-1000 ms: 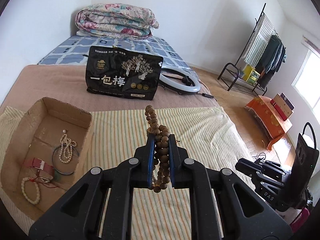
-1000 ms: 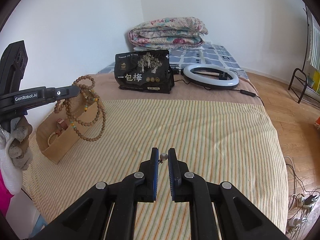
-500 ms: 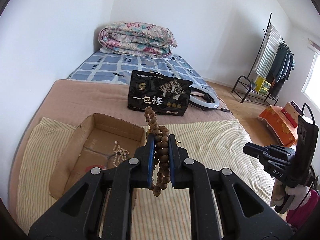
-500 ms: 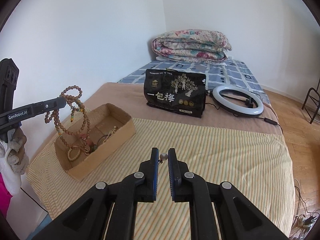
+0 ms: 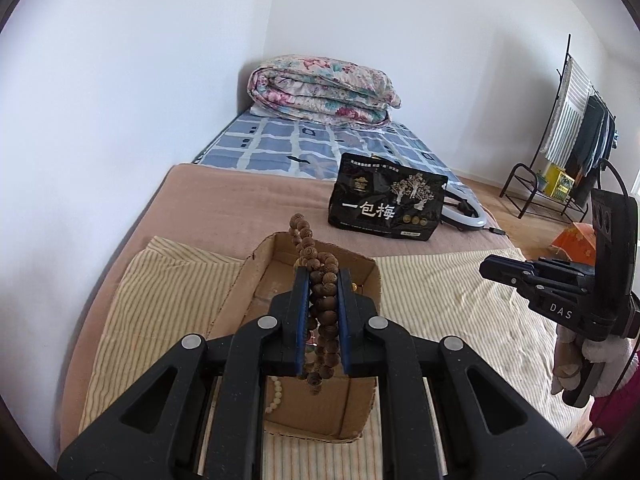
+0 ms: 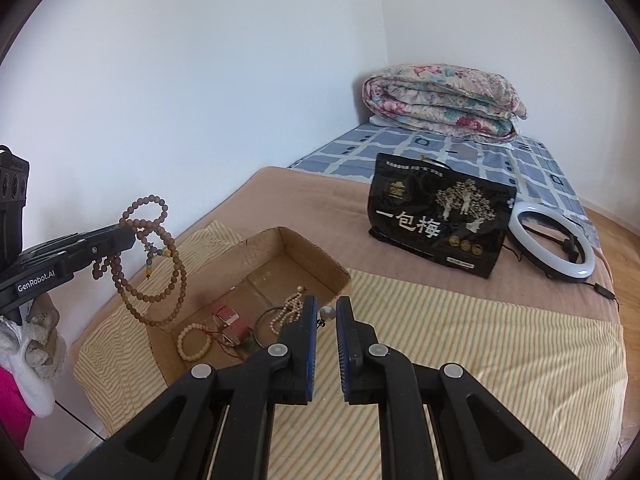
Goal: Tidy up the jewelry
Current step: 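Carry the mala over the box with the left tool while the right tool carries the earring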
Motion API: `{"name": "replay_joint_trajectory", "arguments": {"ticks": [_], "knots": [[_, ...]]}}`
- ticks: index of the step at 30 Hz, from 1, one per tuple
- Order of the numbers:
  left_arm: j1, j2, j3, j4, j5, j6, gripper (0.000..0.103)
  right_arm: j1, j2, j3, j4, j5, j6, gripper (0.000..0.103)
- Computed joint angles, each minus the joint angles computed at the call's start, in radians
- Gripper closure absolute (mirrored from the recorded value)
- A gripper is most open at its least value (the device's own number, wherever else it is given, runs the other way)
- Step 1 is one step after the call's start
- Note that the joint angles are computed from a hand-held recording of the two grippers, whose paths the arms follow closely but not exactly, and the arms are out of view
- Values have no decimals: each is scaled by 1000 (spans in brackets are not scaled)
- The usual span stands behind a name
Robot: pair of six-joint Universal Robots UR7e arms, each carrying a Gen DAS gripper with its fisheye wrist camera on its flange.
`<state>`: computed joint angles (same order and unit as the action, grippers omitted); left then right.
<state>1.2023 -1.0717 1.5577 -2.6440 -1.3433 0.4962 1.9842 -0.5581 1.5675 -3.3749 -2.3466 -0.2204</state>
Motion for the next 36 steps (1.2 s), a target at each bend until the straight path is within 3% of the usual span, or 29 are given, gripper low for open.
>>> {"name": "replay_joint_trajectory", "arguments": {"ticks": [12,28,31,34,36], "knots": [[45,23,-46,33,-1,-6,92,-26,109,-189,169,79,13,96],[57,24,-11,26,44,26,92,-59,165,-265,280,133,77,95],[59,24,-10,34,47,26,92,-58,166,-264,282,132,75,91],[56,19,2,12,48,44,92,-54,168,-263,266,128,68,71],[50,15,14,-5,59,59,92,-51,169,-264,261,126,65,70]]}}
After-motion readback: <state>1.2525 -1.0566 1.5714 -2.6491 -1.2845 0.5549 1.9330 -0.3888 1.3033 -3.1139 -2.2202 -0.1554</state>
